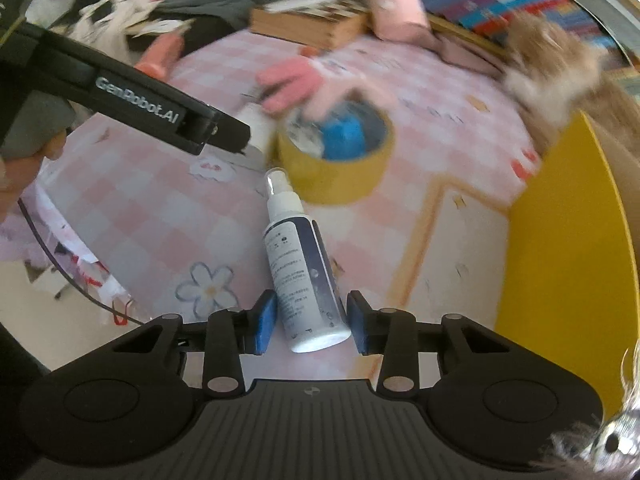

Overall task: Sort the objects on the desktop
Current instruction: 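Grasp the white spray bottle with the right tool while the left grasps the white charger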

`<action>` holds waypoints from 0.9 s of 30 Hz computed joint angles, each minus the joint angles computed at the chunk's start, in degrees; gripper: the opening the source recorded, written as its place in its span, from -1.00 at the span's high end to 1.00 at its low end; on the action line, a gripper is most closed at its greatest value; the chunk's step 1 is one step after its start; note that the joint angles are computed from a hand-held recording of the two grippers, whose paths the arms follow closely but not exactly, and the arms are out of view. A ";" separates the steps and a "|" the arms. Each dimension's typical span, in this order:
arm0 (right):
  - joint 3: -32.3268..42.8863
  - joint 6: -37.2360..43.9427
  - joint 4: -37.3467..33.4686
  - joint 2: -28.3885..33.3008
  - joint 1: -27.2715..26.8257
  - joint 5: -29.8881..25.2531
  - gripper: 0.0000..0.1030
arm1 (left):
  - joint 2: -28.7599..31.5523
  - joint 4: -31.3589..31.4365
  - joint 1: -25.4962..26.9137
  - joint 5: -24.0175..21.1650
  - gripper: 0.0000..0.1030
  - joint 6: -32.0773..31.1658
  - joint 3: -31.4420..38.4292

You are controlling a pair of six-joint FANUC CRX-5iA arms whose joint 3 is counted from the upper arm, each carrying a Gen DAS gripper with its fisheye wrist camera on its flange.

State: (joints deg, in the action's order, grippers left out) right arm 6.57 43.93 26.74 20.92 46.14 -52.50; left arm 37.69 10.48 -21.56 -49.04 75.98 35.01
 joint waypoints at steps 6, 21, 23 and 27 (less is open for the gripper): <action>-1.42 -8.43 3.35 -0.38 1.48 -2.28 0.32 | 5.07 -3.77 -1.40 -4.32 -0.49 1.94 7.95; 1.45 -5.78 -1.20 1.36 -0.62 1.46 0.30 | 6.65 -5.00 -2.01 -5.40 0.06 3.46 9.92; 0.79 -6.78 -0.18 1.16 -0.47 1.73 0.39 | 5.99 -4.70 -1.75 -5.83 0.15 3.21 9.06; -0.15 -9.64 0.30 0.68 -0.60 2.76 0.41 | 2.38 -3.51 -0.78 -5.88 0.14 0.45 3.61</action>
